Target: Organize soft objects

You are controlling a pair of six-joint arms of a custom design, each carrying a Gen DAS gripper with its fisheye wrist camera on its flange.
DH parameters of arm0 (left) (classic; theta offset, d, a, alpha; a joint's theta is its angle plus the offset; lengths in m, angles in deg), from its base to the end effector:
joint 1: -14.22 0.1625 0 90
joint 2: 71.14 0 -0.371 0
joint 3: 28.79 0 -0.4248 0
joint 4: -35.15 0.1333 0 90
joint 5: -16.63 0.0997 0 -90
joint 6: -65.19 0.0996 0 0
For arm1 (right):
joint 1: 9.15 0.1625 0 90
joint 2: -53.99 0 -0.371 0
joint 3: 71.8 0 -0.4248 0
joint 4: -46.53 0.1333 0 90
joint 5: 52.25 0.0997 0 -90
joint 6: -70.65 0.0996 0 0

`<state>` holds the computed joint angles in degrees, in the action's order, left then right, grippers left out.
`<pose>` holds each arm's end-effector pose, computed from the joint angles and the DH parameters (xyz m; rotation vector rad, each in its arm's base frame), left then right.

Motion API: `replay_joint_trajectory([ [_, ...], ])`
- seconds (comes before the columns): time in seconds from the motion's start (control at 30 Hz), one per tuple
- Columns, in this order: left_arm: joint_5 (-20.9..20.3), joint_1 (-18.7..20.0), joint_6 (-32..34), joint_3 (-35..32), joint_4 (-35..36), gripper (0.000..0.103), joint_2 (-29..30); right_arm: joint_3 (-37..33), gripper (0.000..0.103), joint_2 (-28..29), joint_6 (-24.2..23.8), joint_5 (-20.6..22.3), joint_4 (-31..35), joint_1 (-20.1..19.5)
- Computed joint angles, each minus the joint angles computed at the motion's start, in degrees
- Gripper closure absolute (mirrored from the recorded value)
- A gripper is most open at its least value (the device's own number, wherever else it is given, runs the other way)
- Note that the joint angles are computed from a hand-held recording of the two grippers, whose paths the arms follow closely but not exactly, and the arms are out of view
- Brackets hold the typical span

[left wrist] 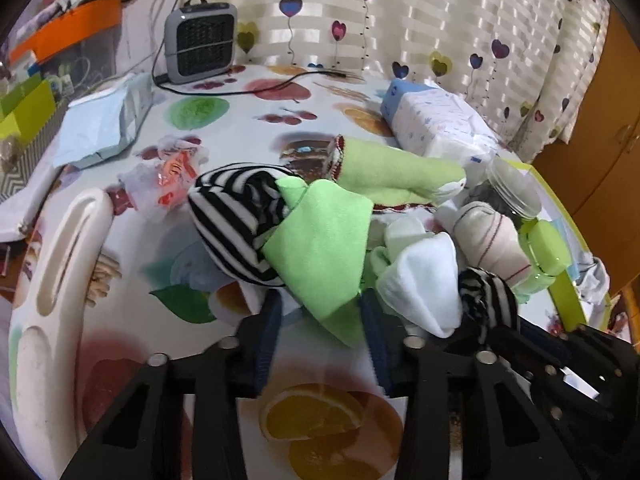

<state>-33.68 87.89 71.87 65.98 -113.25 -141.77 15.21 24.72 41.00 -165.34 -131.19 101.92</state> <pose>0.0101 -0.6659 0.3316 0.2158 2.3911 -0.8053 0.3333 -0.6030 -0.0449 0.9961 -2.4373 0.6618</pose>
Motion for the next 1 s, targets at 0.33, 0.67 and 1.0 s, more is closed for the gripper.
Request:
replay_joint_trajectory([
  [0.33, -1.19, 0.06, 1.01, 3.14, -0.88, 0.094, -2.99, 3.15, 0.095, -2.03, -1.18, 0.75, -0.3, -0.12],
  [0.67, -1.56, -0.86, 2.23, 9.22, 0.31, 0.095, -8.52, 6.45, 0.095, -4.22, -1.79, 0.55, -1.62, -0.46],
  [1.0, -4.34, 0.24, -0.48, 5.06, -1.2, 0.065, -6.89, 6.91, 0.095, -4.52, -2.23, -1.25, -1.35, -0.68],
])
